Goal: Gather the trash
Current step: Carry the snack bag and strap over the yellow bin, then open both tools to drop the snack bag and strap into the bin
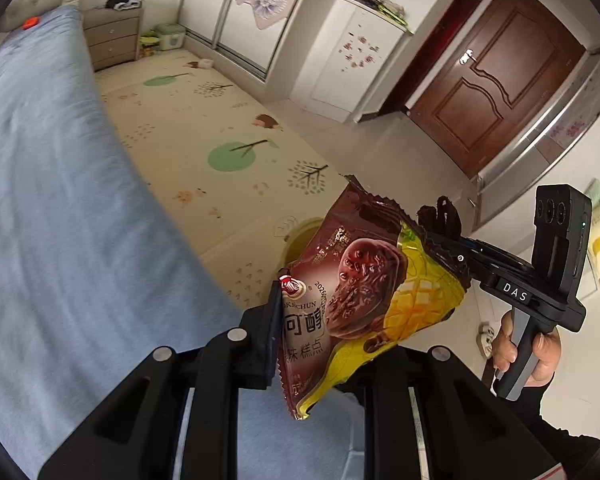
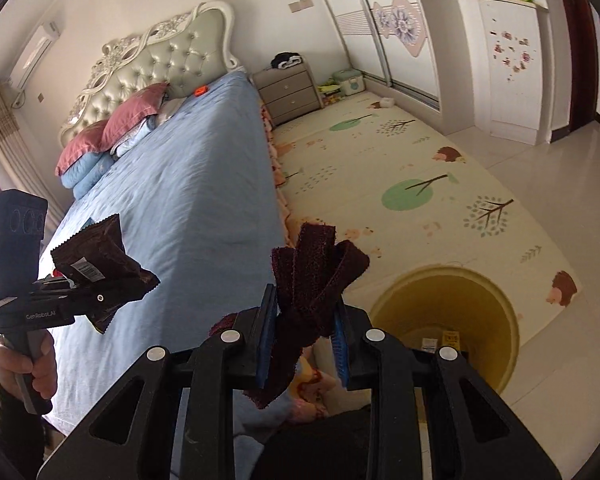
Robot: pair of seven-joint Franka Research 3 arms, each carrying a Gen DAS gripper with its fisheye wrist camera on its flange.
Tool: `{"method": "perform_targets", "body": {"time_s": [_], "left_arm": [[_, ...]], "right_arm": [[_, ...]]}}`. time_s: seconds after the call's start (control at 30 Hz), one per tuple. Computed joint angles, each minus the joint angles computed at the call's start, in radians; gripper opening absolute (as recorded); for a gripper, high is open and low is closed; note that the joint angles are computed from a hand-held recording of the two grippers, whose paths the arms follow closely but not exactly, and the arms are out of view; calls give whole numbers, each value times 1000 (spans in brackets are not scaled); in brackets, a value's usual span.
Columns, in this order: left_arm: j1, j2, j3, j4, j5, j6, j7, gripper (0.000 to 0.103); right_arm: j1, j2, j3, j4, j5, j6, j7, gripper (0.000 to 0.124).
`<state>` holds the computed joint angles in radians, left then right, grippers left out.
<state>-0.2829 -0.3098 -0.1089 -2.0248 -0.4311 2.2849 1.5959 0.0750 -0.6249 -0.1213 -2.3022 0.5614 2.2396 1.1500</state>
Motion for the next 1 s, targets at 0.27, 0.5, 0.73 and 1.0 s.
{"method": "perform_targets", "body": {"time_s": [0.27, 0.5, 0.73, 1.0], "left_arm": [[-33, 302, -104, 233, -30, -44, 16, 19], [-35, 534, -185, 450, 60, -102, -61, 19], [-34, 668, -217, 580, 132, -169, -110, 20], [-65, 703, -194, 604, 292, -193, -234, 98]], "right_arm": [[-136, 8, -75, -42, -92, -26, -9, 25], [-187, 65, -91, -59, -99, -14, -52, 25], [-185, 143, -79, -37, -85, 11, -92, 27], [-214, 159, -55, -74, -178, 31, -86, 74]]}}
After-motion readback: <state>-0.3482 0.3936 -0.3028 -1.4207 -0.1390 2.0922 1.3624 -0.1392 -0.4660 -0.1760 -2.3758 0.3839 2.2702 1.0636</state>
